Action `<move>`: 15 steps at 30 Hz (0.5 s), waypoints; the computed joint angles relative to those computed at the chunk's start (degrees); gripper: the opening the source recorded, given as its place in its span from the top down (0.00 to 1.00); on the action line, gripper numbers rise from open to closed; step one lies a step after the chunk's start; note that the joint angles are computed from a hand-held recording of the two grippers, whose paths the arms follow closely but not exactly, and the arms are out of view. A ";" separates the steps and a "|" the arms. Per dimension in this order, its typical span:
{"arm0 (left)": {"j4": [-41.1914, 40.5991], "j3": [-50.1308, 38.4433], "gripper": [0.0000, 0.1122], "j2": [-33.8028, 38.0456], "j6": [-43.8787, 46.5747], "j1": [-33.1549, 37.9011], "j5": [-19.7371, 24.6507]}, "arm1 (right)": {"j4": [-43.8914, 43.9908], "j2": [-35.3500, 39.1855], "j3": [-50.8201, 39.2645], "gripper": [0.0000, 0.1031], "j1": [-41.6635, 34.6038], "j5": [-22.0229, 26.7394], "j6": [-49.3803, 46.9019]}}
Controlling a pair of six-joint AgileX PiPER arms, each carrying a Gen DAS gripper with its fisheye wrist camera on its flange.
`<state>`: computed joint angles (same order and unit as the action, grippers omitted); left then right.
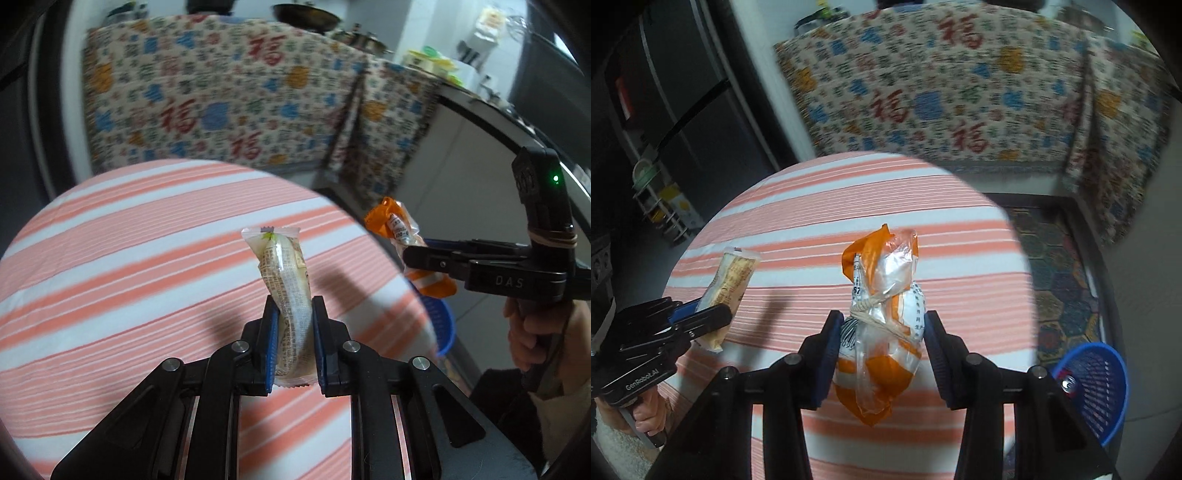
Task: Collect trash
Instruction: 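Carry the snack wrapper and orange bag over the blue wastebasket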
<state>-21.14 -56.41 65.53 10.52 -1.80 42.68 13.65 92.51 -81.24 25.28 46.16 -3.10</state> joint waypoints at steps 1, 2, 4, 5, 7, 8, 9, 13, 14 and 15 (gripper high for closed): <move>2.42 -1.84 0.86 1.46 -3.74 -4.08 -0.61 | 0.88 -1.61 1.38 0.56 -2.37 0.22 -1.18; 3.99 -3.51 0.86 2.80 -6.34 -7.15 -0.97 | 1.32 -2.65 2.34 0.56 -4.05 0.23 -1.96; 7.30 -7.31 0.86 6.21 -11.66 -13.86 -1.87 | 2.69 -6.05 5.05 0.56 -10.07 0.69 -5.06; 9.29 -9.90 0.86 8.74 -14.64 -17.74 -2.44 | 3.22 -7.12 6.03 0.56 -12.53 0.83 -6.25; 10.26 -14.20 0.86 13.26 -17.17 -22.60 -3.18 | 4.77 -8.87 7.64 0.56 -18.47 1.45 -9.15; 10.50 -16.39 0.86 15.56 -18.18 -24.59 -3.41 | 5.61 -9.46 8.41 0.56 -21.48 1.75 -10.64; 10.26 -19.21 0.86 18.67 -19.00 -26.71 -3.66 | 6.17 -9.71 8.66 0.56 -23.92 2.31 -11.64; 9.25 -28.95 0.86 29.54 -21.10 -32.58 -4.43 | 9.39 -8.19 9.51 0.56 -34.21 3.70 -16.99; 9.56 -31.52 0.86 32.27 -21.91 -33.78 -4.41 | 10.17 -7.33 9.80 0.56 -36.68 3.66 -18.37; 9.61 -33.52 0.86 34.37 -22.35 -34.55 -4.36 | 10.79 -6.49 10.02 0.56 -38.47 3.43 -19.31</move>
